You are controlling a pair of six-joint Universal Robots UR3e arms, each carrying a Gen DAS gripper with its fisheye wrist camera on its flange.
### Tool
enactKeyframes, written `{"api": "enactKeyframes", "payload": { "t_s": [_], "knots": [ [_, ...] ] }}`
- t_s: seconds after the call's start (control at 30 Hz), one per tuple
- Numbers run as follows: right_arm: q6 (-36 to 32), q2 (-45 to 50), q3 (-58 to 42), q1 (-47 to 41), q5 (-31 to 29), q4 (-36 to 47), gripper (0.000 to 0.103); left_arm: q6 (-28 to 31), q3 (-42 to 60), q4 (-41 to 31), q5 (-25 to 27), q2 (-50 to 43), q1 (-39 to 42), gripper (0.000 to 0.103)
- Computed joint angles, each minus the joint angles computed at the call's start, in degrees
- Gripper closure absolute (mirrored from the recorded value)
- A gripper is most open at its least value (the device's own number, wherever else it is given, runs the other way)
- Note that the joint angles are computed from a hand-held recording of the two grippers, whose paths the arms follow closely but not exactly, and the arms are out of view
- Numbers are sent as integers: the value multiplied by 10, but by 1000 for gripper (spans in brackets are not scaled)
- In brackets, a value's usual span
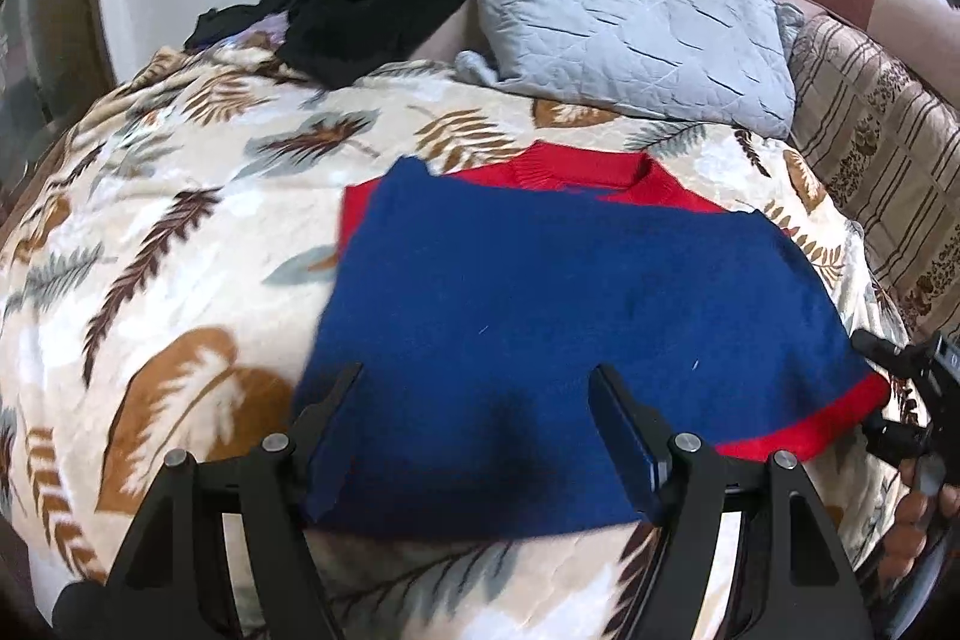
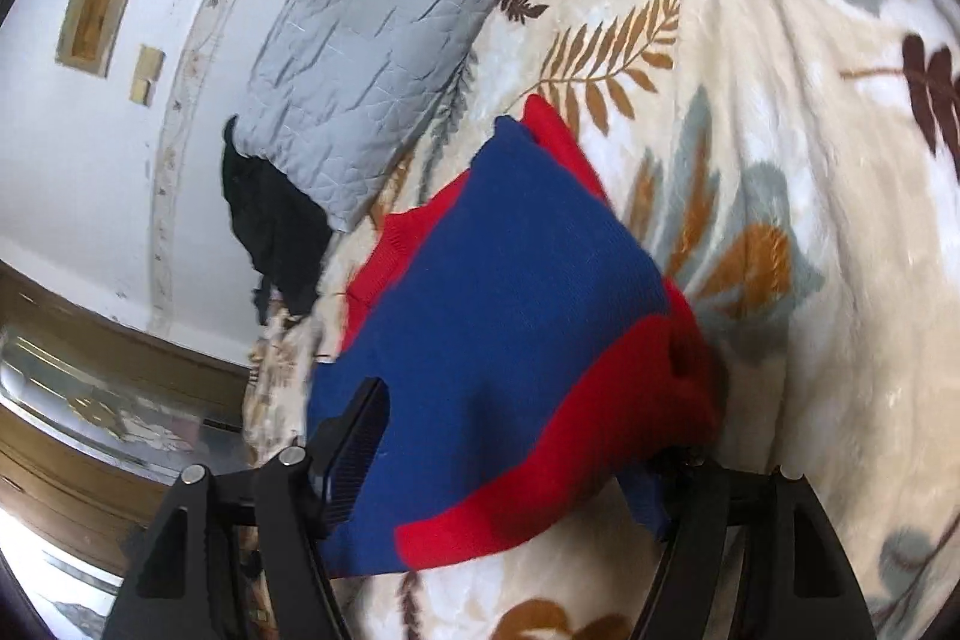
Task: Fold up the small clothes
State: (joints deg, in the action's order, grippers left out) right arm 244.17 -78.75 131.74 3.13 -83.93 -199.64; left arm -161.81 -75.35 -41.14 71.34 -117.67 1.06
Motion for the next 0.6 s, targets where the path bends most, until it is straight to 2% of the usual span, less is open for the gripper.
{"api": "enactKeyframes", "payload": {
  "t_s": [0.27,0.37,0.4,0.53,0.6],
  "knots": [
    [-17,9,2,-9,3,-1,28,-25,123,0,34,-105,-65,28],
    [-30,12,-19,-3,-14,28,28,-19,232,-87,88,-187,-93,28],
    [-33,16,-24,-4,-13,34,28,-24,245,-94,97,-194,-96,28],
    [-44,16,-39,-4,-18,61,28,-26,208,-78,66,-156,-87,28],
    [-62,10,-63,7,-37,96,29,-29,203,-62,73,-156,-91,28]
  ]
}}
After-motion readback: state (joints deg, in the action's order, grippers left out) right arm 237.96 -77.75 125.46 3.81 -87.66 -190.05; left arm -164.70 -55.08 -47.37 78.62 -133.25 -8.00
